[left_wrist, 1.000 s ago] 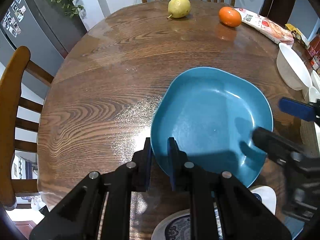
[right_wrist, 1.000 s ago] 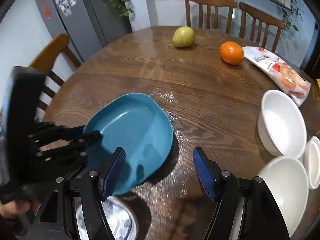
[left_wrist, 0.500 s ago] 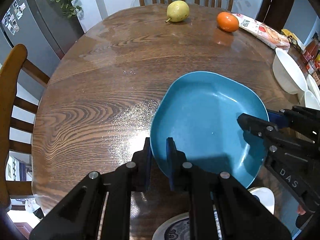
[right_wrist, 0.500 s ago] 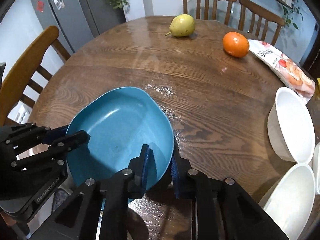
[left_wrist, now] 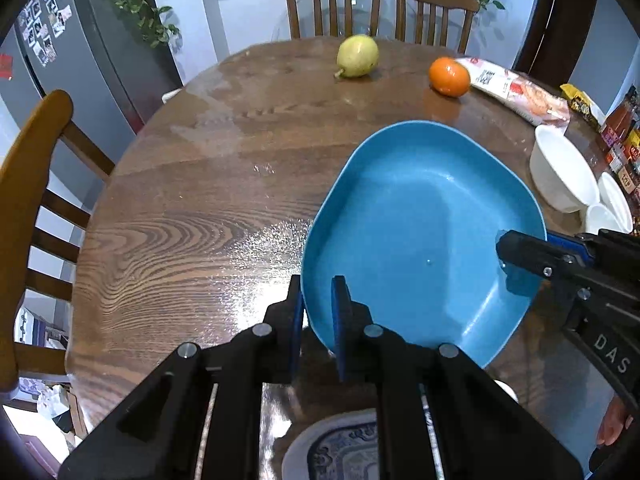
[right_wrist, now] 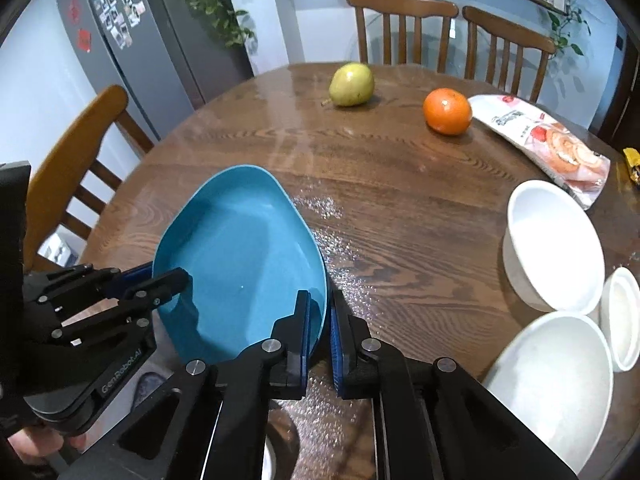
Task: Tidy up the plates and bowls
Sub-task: 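Carry the teal dish with both grippers over the stacked patterned plates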
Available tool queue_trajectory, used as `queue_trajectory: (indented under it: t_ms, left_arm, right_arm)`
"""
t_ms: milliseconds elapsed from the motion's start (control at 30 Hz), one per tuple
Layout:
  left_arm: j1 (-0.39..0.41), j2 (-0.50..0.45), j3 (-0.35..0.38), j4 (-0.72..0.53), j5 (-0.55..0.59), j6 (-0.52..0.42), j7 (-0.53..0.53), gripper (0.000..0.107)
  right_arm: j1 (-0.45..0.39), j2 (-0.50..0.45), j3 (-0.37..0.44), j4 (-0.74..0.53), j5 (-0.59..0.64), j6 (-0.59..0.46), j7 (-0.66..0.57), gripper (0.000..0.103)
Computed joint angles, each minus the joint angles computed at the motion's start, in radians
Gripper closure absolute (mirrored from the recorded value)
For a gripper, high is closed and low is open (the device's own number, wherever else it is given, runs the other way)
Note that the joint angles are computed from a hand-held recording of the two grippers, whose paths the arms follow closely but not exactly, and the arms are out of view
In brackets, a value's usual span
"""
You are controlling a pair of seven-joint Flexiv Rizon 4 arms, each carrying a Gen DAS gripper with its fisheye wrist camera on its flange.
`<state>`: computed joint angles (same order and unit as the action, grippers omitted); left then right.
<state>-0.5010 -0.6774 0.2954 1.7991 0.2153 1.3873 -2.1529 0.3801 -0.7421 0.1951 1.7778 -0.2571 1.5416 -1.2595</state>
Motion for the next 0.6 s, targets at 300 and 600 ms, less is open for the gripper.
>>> queue_trajectory:
  t_ms: [300, 600]
  left_arm:
    - [-0.101, 0.043, 0.103, 0.021, 0.070, 0.031, -0.121, 0.095]
    - [-0.159, 0.097, 0.152, 0.039, 0.171, 0.021, -0.235, 0.095]
  right_arm:
    - [-0.025, 0.074, 0.022, 0.092, 0.014, 0.106, -0.011, 0.092]
    - [-0.030, 0.137, 0.027, 0.182, 0.000, 0.186, -0.007, 0.092]
